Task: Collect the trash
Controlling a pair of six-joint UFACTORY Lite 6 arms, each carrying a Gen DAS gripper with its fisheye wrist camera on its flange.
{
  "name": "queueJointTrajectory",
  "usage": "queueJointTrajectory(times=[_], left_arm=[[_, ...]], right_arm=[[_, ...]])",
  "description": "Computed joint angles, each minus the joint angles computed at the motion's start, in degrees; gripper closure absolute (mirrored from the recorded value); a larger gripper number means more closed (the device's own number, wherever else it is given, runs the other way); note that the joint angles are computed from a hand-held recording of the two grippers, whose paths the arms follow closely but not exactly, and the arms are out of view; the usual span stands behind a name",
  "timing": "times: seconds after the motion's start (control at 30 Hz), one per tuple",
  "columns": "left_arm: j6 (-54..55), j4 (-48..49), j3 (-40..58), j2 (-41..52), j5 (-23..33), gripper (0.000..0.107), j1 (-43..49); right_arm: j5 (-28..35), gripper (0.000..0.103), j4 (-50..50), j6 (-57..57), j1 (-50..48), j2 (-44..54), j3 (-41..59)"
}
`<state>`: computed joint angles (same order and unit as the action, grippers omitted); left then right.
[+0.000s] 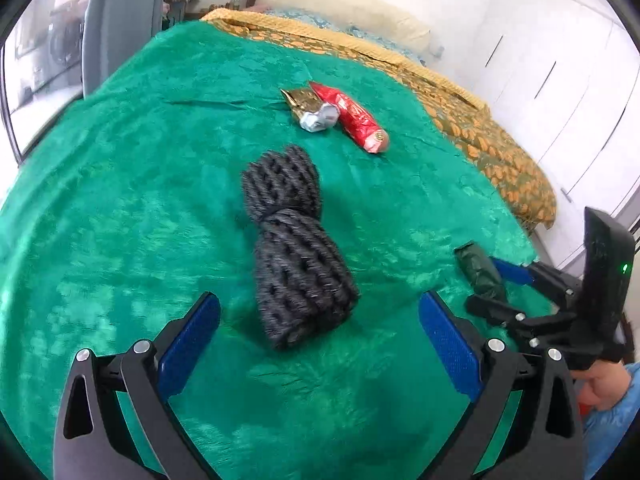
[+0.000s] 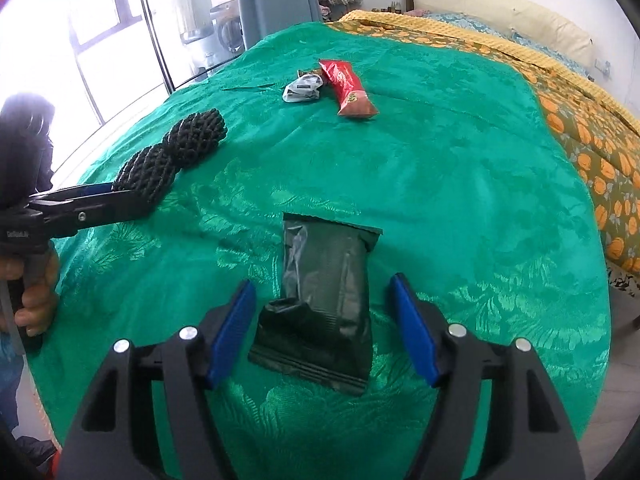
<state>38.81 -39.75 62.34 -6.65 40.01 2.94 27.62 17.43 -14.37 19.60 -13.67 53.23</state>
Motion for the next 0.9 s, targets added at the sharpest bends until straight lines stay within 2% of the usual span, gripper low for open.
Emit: queueJointTrajectory(times=[0.07,0.17,0.27,0.3,0.37,0.4,0.43,0.47,0.53,0.6,0.7,0.8,0.9], left_arm=[[-5.09,5.87,1.09,-0.49,-2.52,0.008,-1.95],[-8.09,7.44,4.56,1.51,-1.93,0.010,-2.55],[-14.90,15.08,9.85,6.36,-1.83,0.021,-5.61],[-17.96,18.78,11.18,7.88,-2.05,0.026,-7.03],[-23.02,24.13,13.33,10.62,-2.15,0.035,-9.33],[-23.76,24.95,13.41,10.93,-2.23,0.044,-9.65],[-24.59,25.89,13.53,11.26,-2.45,0.057,-10.09],[-25.52,27.03,13.33,11.10,-2.62,0.064,-10.43],[-25.97,27.35,11.96,9.59,-3.18,0.070,-10.46],[-24.08,24.75,9.86,6.45,-2.66,0.072,-10.22],[-25.86,26.04,6.19,0.82,-3.00,0.073,-12.74],[-29.01,25.48,3.82,-3.01,-2.08,0.073,-16.14],[-34.90,27.91,2.55,-5.08,-1.76,0.073,-22.51]], right_arm=[[0.64,0.035,1.15,-0.50,-0.54,-0.49,-0.01],[4.40,0.035,0.48,2.67,-1.22,-1.44,1.19],[7.24,0.036,-1.81,7.07,-0.64,-0.33,3.45],[7.59,0.037,-3.58,9.47,-0.09,0.63,4.50],[7.26,0.049,-7.07,13.54,0.68,1.86,5.48],[6.92,0.054,-7.49,14.32,0.62,2.19,5.64],[6.77,0.060,-7.65,14.76,0.41,2.49,5.86],[6.71,0.063,-7.02,14.11,0.01,2.25,5.57],[7.21,0.066,-3.20,10.82,-1.63,-0.06,4.32],[8.12,0.066,-0.96,8.36,-2.95,-3.62,2.81],[10.81,0.066,2.56,3.71,-5.94,-9.85,0.31],[14.48,0.066,7.51,-2.75,-11.24,-15.40,-2.25],[20.32,0.066,14.03,-11.74,-20.49,-20.66,-5.22]])
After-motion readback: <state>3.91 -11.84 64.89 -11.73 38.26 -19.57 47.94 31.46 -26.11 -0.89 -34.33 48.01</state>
